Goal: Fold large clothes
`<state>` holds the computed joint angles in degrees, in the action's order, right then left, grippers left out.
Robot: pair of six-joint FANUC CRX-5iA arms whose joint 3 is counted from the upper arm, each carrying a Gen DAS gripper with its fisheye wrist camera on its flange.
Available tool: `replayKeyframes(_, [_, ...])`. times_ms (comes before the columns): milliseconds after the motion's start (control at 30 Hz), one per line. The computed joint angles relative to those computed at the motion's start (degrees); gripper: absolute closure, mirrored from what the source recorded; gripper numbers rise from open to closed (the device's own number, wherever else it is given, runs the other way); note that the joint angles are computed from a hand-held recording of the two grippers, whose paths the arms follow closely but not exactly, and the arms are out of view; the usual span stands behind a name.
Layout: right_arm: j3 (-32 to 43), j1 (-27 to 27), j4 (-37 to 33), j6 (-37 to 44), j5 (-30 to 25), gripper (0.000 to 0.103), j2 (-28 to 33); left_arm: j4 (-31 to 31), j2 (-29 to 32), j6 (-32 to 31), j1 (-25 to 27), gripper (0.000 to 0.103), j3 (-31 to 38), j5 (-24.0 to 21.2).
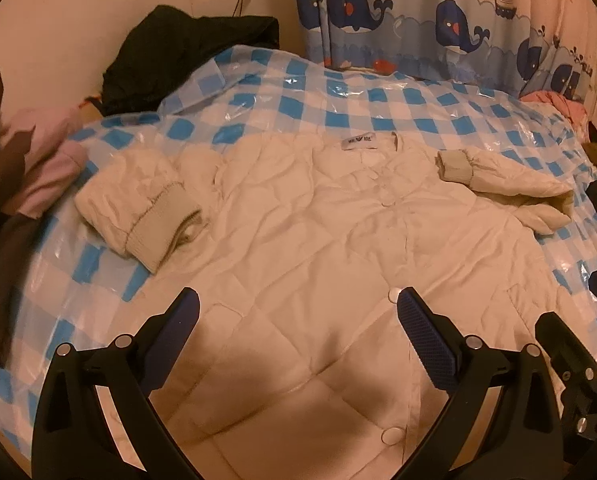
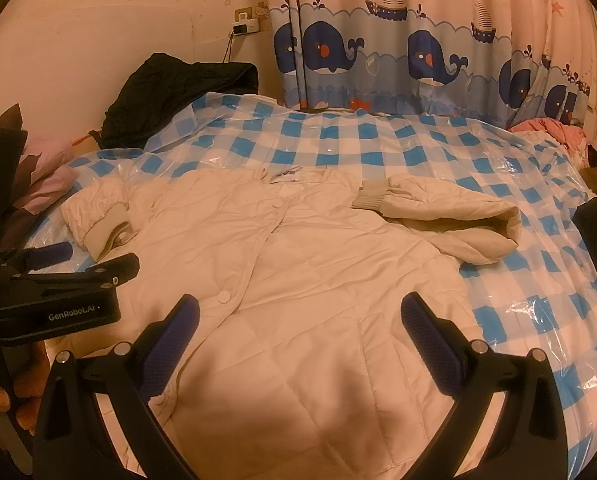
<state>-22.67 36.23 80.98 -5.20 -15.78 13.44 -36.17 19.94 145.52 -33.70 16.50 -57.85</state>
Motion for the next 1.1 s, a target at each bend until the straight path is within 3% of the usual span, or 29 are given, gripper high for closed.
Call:
replayKeyframes(200, [0.0,0.0,-0.1,0.1,-0.1,0.006,0.0,4.7,0.0,-2.5,1.9,0.008,-1.0,1.8])
replayKeyframes(367, [0.0,0.0,0.0,-0.1,0.0,0.006,0.1,3.1,0.8,-2.9,0.7,0.008,0.5,0.2])
replayKeyframes(800, [1.2,-0.8,-3.1,2.5,-1.7,0.006,0.2,5.4,1.3,-3.4,1.5,0.008,0.5,1.1])
replayKeyframes(867, [3.1,-0.7,-7.2,7.0,-2.8,0.006,1.0,6.8,1.7,-4.4,2.0,0.008,0.8,1.3])
replayKeyframes(933, [7.4,-0.4,-12.8,16.4,-5.7,0.006,3.4,8.1,2.1,-5.3,2.4,0.008,1.0,1.8])
replayKeyframes(1100, [25.2,-0.6,-28.5,41.9,-15.6,0.006,15.1,9.5,3.1,-6.7,2.5,0.008,2.2,1.7])
